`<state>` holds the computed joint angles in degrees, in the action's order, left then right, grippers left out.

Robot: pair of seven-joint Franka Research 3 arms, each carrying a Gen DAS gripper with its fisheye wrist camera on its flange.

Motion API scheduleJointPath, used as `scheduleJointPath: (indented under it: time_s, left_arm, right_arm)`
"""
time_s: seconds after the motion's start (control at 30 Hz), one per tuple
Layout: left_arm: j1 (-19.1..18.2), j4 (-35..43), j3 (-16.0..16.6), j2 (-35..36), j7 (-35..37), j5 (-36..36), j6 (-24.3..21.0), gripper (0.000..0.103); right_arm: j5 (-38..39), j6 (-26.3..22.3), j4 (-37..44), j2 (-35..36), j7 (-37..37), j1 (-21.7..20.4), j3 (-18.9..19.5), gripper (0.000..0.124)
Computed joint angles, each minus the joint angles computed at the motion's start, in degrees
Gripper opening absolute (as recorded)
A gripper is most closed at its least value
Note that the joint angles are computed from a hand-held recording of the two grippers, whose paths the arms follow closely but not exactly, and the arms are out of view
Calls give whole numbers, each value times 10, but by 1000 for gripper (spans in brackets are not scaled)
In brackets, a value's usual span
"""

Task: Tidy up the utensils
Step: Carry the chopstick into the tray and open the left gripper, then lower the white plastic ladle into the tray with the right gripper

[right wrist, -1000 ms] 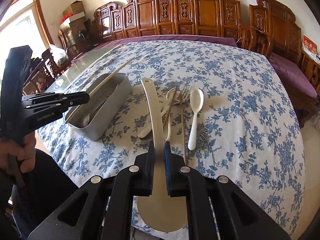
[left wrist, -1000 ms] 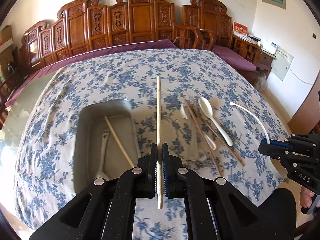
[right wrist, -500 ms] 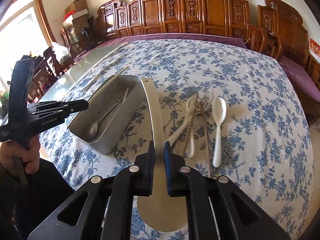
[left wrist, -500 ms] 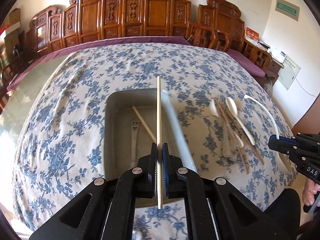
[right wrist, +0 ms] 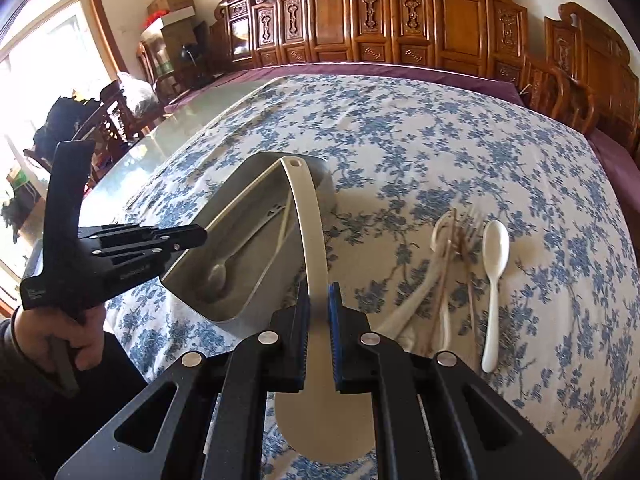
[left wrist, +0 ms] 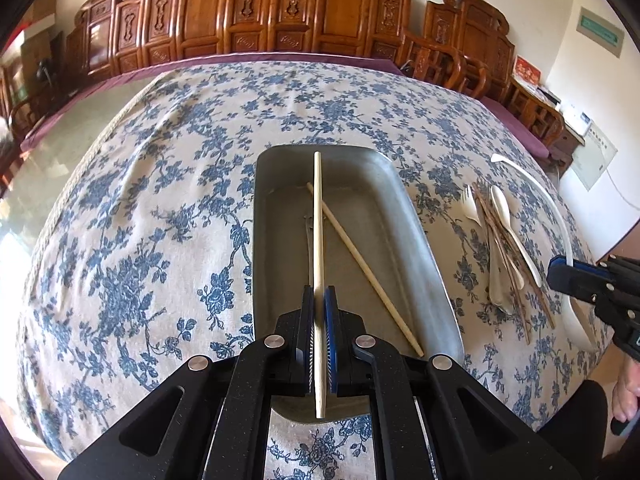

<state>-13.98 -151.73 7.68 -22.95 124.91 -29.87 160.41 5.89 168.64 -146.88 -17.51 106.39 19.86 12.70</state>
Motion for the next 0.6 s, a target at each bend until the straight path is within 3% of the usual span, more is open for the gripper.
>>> scheduleJointPath:
  time_s: [0.6]
  left_arm:
    - [14, 22, 7, 8, 49, -57, -9, 4]
  right_arm:
    - [-57, -12, 81, 69, 54, 6, 17, 11]
